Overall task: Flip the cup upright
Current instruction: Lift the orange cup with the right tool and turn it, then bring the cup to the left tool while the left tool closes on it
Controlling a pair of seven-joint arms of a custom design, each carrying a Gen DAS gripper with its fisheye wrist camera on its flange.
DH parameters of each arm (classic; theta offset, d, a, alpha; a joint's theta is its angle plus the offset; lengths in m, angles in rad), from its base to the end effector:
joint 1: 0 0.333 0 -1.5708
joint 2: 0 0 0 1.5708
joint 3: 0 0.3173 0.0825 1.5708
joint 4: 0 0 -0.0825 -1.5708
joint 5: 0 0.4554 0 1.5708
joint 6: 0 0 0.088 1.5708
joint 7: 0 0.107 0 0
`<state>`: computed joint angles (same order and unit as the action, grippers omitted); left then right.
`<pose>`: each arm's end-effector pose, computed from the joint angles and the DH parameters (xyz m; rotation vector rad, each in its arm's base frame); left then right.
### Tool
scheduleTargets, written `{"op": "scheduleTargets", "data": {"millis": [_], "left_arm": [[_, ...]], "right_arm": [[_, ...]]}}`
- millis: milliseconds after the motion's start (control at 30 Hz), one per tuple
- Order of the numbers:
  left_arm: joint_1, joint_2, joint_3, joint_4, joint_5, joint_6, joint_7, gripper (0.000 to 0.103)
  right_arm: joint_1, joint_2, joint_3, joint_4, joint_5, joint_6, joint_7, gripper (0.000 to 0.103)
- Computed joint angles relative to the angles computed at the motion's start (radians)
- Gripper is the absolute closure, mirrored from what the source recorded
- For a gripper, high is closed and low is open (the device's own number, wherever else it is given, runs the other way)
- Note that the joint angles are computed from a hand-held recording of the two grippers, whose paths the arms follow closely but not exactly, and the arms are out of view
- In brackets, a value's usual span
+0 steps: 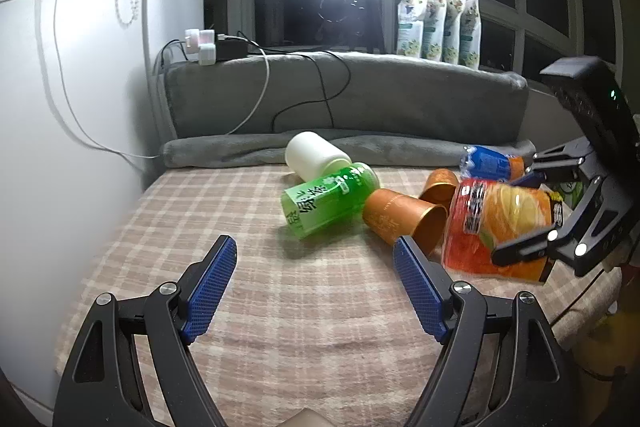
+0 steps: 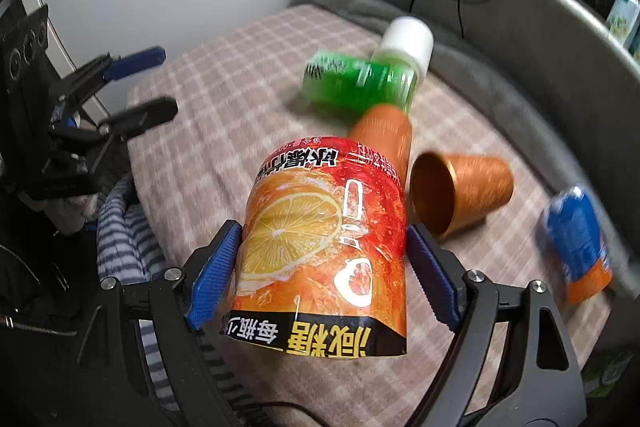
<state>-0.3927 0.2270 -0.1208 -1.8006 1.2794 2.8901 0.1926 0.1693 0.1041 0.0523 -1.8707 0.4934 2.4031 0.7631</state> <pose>0.5997 -0.3962 0.4591 -1.4036 1.8051 -1.0467 0.6736 0.1541 0.4769 -2.3507 1.0492 -0.2314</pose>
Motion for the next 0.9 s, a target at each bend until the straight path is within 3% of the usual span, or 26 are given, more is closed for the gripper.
{"op": "scheduleTargets", "data": {"millis": [100,200,500,700,900], "left_arm": [[0.006,0.012,-0.011,0.005,-0.059,0.012,0.066,0.022],[0.022,0.033,-0.034,0.007,-0.218,0.041,0.240,0.022],[0.020,0.080,-0.062,0.039,-0.512,0.071,0.590,0.022],[-0.005,0.111,-0.050,0.082,-0.628,0.068,0.751,0.022],[0.008,0.140,-0.090,0.122,-0.778,0.046,1.005,0.022]], "right_arm": [[-0.006,-0.006,-0.004,-0.014,-0.007,-0.013,-0.008,0.018],[-0.010,-0.014,-0.008,-0.025,-0.006,-0.029,-0.031,0.017],[-0.013,0.002,-0.012,-0.015,-0.063,-0.090,-0.055,0.017],[-0.008,0.006,-0.013,-0.017,-0.121,-0.085,-0.056,0.017],[-0.005,0.003,-0.016,-0.028,-0.179,-0.028,0.003,0.015]]}}
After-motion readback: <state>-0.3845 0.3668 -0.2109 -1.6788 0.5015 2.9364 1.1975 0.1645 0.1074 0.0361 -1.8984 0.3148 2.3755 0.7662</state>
